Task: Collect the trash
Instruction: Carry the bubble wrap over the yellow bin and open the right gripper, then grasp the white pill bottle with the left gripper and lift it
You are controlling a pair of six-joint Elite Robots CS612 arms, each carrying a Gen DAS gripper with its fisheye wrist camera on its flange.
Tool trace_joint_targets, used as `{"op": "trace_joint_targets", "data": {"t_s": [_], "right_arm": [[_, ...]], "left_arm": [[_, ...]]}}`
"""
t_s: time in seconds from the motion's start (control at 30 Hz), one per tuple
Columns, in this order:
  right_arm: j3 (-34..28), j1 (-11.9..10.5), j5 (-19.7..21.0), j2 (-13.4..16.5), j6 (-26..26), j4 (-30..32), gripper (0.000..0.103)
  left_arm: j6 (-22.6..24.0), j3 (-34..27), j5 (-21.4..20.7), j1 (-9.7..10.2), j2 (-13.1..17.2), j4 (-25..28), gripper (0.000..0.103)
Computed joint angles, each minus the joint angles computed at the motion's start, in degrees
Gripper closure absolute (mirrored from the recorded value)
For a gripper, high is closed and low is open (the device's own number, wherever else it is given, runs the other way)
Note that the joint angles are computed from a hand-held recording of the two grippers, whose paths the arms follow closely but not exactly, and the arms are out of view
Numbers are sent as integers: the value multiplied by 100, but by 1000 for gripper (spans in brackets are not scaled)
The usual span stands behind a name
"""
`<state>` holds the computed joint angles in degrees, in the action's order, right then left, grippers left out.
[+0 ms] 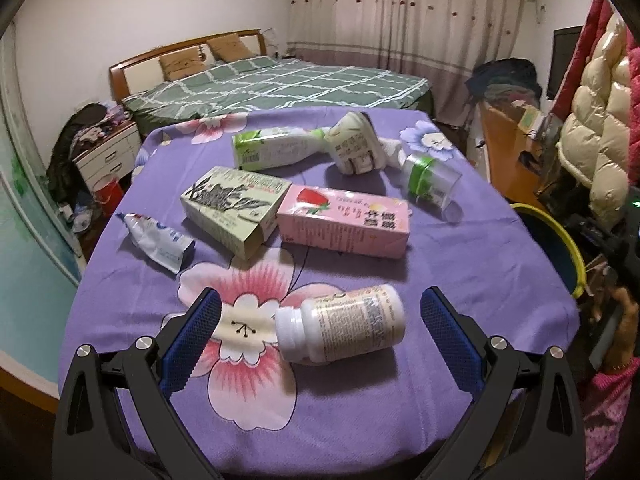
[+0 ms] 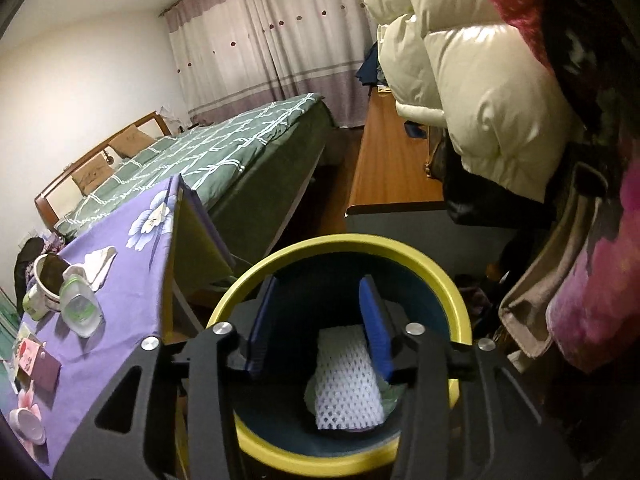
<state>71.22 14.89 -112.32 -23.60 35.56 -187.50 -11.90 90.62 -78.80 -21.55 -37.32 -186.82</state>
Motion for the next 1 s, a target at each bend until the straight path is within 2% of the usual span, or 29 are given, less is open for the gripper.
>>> {"op": "trace_joint_targets", "data": {"t_s": [0.13,0.23,0.33,0.63,0.93,1.0], "right_arm": [[64,36,115,-4,57,-191,61],[62,59,160,8,57,-249,61],[48,70,186,17,44,-261,61],[90,82,348,10,53,-278,61],[188,106,313,-35,118,-336,61],[229,122,269,-55,130,-385,61]], "left_arm": [[-74,-31,396,-76,96,90,5],[-165,-123,441,-82,169,297,5],[-157,-160,431,-88,228,214,5],[-145,-312,72,-63,318,389,5],[-171,-476,-144,-30,419,580,5],[-152,-492,-166,-28,433,570,8]]}}
